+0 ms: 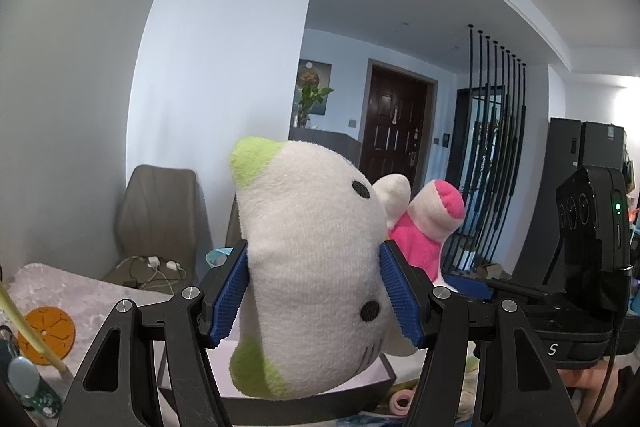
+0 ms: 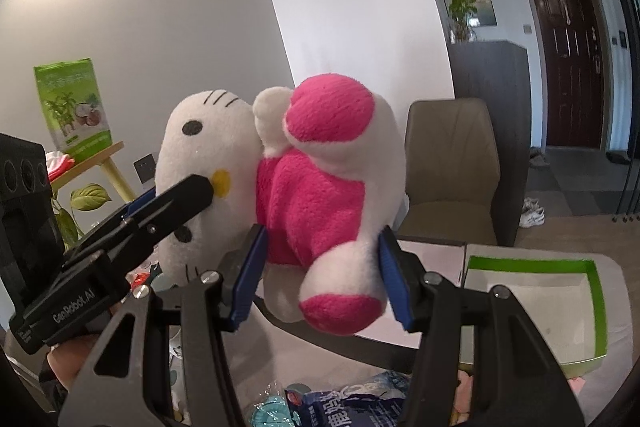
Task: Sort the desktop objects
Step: 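Carry the Hello Kitty plush over the empty black box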
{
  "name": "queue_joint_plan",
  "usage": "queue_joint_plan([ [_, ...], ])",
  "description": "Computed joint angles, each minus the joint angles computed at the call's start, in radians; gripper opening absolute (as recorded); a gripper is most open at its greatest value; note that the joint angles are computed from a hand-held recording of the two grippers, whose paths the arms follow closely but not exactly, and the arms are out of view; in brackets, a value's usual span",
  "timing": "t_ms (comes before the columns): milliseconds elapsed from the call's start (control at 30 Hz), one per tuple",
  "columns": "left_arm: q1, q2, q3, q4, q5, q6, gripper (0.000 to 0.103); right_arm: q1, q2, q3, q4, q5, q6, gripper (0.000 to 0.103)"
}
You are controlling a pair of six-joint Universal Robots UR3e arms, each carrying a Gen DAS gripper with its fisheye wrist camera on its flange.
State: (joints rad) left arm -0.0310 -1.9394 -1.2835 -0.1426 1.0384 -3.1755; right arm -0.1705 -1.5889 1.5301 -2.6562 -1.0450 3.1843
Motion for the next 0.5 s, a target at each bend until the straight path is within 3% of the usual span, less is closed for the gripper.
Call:
queue_joint_plan([
  [500, 0.01, -0.19, 0.187, -0.042, -0.071, -0.053, 0.065, 0.056, 0.197, -0.2, 0.086, -0.096, 0.003, 0.055],
])
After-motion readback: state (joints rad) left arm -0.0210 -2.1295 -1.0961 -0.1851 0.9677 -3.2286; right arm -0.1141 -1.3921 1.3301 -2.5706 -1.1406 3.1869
